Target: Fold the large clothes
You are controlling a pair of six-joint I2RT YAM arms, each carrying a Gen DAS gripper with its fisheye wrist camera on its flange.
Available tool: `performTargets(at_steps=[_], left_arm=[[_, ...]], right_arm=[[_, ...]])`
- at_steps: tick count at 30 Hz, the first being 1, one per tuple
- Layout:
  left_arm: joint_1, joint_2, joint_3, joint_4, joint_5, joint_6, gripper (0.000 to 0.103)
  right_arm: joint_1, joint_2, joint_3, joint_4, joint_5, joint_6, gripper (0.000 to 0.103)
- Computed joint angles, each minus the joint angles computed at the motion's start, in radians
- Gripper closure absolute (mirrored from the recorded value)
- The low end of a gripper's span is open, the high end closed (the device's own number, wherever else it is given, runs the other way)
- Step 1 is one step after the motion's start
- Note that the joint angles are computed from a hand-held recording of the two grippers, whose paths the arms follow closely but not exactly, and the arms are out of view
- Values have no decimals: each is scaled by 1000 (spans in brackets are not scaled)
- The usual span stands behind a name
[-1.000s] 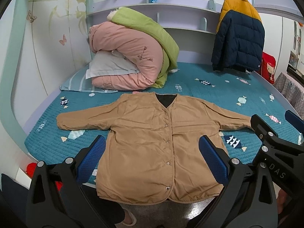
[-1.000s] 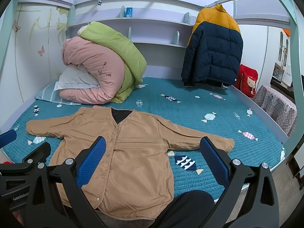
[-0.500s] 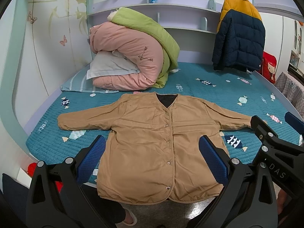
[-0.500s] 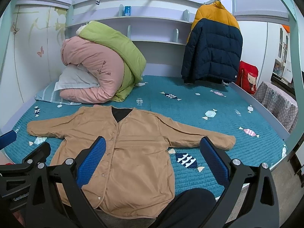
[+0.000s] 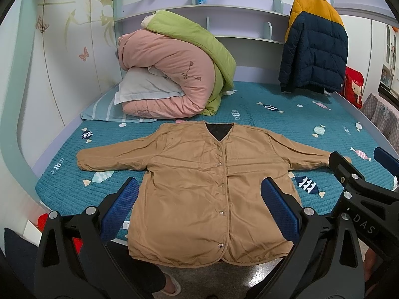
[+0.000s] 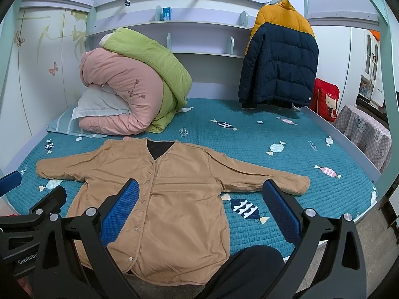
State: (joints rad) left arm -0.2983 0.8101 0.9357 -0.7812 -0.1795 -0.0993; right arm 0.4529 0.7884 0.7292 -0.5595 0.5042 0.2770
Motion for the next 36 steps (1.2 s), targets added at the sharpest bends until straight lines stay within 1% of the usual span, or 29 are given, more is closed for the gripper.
performTargets(at_steps=[18,22,28,32,36], left_arm=[[-23,-18,-14,-15,-12,-18,5],[-20,-16,-24,-9,-9,-18,5],[38,4,-51,16,45,8,5],[129,69,-50,52,124,50,5],[231,144,-63,86,210,89,4]], right_arm=[[14,-9,-9,-18,0,18,7],[7,17,1,-15,-14,19,7],[-18,89,20,8,-56,13,7],[-28,148,22,41,-77,9,7],[-20,259,47,84,-89,8,7]])
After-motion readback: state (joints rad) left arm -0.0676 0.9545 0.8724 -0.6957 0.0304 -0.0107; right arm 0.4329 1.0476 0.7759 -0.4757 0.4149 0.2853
